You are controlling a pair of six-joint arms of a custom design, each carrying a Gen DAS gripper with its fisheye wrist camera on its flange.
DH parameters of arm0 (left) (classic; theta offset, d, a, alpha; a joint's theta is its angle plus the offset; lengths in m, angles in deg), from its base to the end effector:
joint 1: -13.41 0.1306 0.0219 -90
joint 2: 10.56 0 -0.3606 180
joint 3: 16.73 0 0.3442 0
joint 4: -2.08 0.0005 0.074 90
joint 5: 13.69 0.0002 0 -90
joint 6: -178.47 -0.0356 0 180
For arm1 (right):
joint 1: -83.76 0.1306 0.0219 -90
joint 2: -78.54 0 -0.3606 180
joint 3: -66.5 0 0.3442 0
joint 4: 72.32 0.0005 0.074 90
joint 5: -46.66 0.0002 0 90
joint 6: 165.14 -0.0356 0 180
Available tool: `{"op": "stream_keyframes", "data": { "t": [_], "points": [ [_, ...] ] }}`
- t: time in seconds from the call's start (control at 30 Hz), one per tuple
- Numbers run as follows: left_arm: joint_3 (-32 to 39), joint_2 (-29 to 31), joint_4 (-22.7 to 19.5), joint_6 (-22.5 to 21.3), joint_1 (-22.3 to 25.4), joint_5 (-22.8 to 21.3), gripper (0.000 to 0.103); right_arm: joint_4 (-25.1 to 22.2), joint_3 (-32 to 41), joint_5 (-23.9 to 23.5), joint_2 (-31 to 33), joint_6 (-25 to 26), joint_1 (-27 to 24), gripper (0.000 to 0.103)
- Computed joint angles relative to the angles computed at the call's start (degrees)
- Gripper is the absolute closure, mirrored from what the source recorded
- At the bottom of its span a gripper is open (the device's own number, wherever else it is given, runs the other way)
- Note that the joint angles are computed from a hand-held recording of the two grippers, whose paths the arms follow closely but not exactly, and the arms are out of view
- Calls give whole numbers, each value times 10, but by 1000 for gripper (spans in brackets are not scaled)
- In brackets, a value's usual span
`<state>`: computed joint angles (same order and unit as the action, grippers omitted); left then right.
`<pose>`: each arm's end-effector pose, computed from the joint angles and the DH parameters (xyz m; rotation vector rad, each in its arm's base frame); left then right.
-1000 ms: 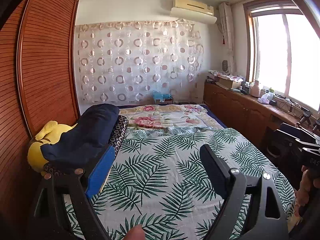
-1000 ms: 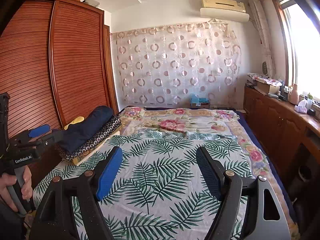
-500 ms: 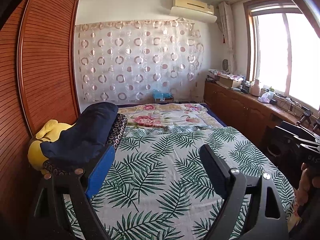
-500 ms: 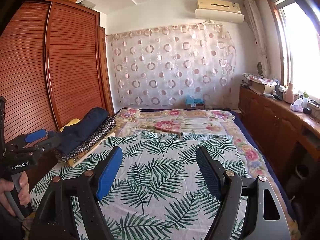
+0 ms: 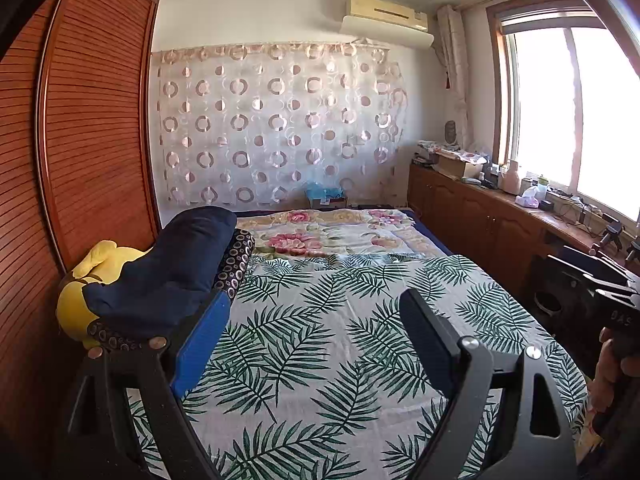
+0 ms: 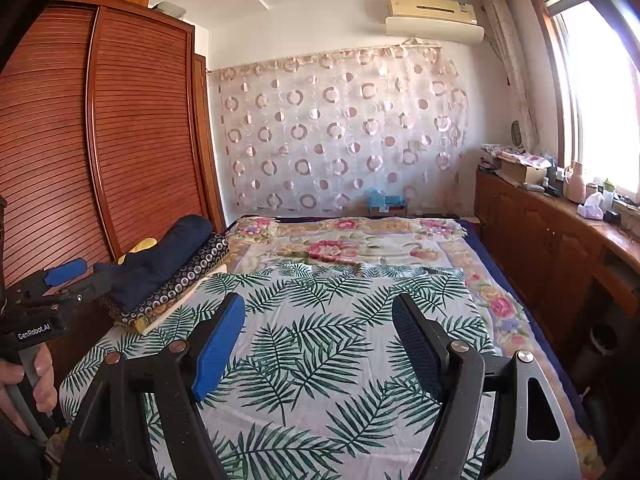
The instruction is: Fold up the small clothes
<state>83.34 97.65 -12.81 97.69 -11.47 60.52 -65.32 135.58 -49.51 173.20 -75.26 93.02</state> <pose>0.5254 -0.2335 0.3819 0.0885 1.9567 -0.1197 0.4587 0.0782 0.3063 -0.2244 1.8855 0.2134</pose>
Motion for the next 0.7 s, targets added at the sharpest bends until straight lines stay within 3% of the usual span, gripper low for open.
{"op": "stream_keyframes", "data": {
  "t": [0.7],
  "points": [
    [4, -5, -5, -1, -3, -7, 16, 8, -8, -17, -7, 7, -16, 25]
  ]
}}
